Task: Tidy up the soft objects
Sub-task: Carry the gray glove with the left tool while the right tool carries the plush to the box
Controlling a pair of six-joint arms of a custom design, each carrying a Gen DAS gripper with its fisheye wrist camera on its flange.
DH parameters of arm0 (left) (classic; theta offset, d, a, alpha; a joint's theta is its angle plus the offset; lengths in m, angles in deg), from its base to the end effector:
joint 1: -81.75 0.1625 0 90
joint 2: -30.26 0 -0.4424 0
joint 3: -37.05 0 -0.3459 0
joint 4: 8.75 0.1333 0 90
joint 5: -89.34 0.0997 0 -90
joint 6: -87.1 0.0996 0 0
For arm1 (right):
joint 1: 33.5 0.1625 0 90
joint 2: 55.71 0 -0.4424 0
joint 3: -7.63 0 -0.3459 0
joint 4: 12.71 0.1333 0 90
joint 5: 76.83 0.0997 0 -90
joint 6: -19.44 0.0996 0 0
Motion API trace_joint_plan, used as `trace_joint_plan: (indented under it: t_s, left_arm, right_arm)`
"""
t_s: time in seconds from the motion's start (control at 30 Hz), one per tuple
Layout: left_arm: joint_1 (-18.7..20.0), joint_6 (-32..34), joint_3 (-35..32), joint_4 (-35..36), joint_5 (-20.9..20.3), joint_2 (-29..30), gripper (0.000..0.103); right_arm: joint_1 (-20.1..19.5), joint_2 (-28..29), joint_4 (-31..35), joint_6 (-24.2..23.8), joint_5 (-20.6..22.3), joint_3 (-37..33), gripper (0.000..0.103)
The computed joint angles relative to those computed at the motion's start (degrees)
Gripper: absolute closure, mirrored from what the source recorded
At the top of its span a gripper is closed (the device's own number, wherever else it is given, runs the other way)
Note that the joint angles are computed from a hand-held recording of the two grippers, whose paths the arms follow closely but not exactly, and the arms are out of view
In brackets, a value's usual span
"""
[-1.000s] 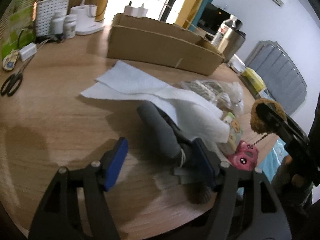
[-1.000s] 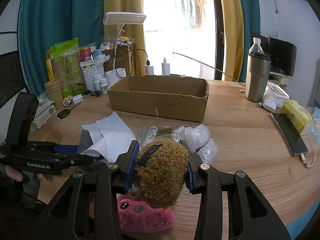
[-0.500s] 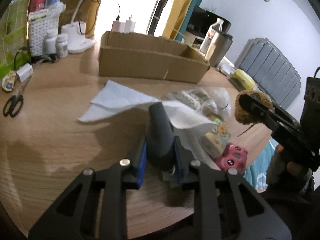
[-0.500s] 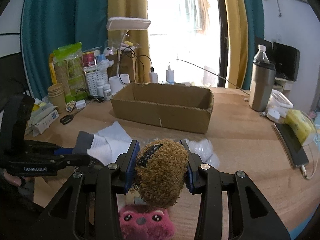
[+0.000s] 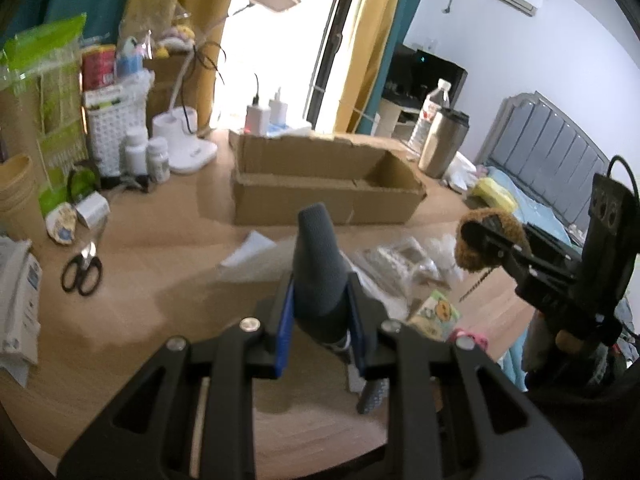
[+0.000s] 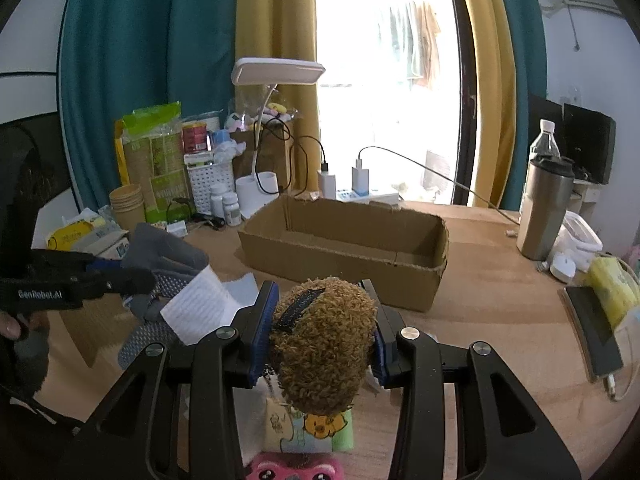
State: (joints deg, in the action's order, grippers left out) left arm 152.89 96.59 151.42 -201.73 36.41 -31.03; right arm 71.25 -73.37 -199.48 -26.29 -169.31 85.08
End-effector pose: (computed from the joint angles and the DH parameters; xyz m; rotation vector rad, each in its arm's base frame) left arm 0.0067 -0.5785 0.2990 0.2187 2.3531 -1.1467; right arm 0.3119 -0.6780 -0.0217 1.3904 -2.4254 0.8847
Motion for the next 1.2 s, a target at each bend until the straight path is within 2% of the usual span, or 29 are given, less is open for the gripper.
trace_joint_plan:
  t_s: [0.23, 0.53, 0.87, 1.2]
  left_arm:
    - [-1.2, 3.4, -1.7, -3.2, 2.8, -0.3, 0.078]
    - [-1.4, 6.4, -5.3, -4.5, 3.3, 0.9, 0.078]
    - [0.2, 8.4, -10.6, -3.2, 1.3, 3.5, 0.078]
    - [2.3, 9.7, -16.3, -0.6, -1.5, 6.2, 0.078]
  right_arm:
    - [0.1, 0.2, 1.2, -0.4, 1.4, -1.7, 0.060]
    - [0.0, 0.7, 1.9, -0.4, 1.9, -4.5, 0.060]
    - [-0.1, 2.5, 2.9, 0.2, 0.9, -9.0, 0.060]
    - [0.0, 6.0, 6.0, 0.3, -0.2, -16.5, 0.060]
